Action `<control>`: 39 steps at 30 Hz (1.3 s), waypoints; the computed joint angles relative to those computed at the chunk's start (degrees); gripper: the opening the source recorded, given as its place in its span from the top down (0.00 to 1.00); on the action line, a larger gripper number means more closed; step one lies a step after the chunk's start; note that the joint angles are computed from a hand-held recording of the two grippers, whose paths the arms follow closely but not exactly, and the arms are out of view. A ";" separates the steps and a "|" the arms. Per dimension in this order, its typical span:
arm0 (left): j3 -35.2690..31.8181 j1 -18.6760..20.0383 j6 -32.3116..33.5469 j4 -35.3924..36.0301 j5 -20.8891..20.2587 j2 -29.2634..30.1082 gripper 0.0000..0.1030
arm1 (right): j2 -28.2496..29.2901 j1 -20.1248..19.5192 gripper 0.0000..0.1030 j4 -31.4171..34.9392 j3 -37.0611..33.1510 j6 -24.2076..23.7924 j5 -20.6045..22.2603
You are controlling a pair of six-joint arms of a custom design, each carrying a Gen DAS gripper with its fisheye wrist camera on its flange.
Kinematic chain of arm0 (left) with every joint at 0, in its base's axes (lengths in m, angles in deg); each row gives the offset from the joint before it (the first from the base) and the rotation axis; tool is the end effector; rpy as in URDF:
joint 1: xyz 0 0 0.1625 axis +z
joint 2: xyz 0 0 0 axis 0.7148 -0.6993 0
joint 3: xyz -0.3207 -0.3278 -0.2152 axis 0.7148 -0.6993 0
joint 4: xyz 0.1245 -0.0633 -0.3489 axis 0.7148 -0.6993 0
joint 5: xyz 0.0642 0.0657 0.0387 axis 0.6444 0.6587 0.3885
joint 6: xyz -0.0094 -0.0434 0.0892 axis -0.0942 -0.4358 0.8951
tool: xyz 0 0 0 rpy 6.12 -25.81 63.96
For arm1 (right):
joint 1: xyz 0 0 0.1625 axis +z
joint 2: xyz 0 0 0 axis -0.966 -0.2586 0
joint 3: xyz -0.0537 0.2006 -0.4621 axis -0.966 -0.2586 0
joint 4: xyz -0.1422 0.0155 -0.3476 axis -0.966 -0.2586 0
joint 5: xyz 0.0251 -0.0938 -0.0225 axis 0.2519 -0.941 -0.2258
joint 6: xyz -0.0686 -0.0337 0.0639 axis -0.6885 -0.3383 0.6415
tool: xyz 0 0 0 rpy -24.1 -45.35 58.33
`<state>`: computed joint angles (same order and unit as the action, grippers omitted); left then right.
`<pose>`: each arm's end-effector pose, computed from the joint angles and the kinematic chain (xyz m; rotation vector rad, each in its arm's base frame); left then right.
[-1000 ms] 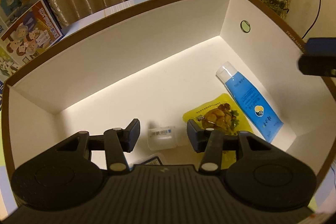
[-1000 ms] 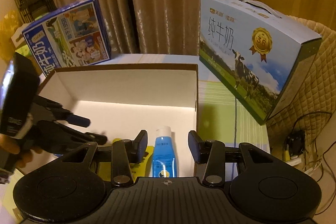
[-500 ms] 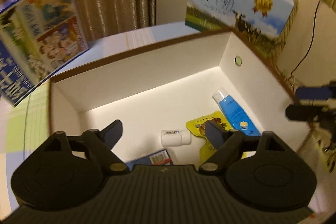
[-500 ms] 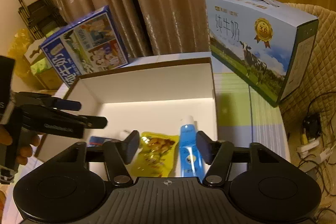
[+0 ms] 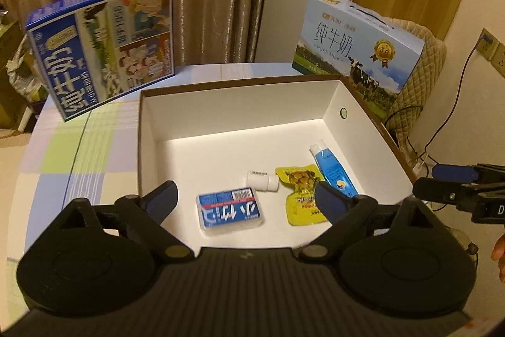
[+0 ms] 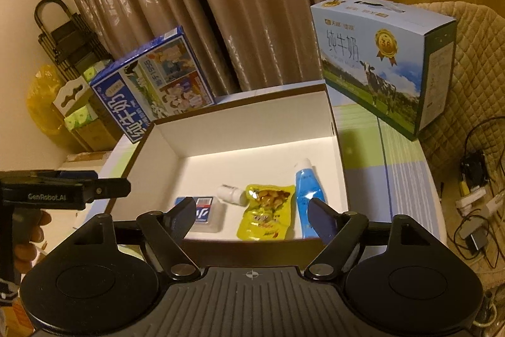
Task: Organize objects
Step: 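Move both tools back toward the items left on the table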
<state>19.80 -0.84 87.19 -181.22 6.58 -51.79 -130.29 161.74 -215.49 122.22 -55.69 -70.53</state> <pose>-0.3907 -0.6242 -0.0023 1.3581 2.4760 -0.3818 0.0706 -0.4551 0.3151 0.0317 -2.3742 1.1749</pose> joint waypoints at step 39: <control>23.66 -2.04 -8.50 -4.38 2.19 -12.58 0.11 | 3.45 6.82 0.26 -12.49 14.03 7.71 -7.57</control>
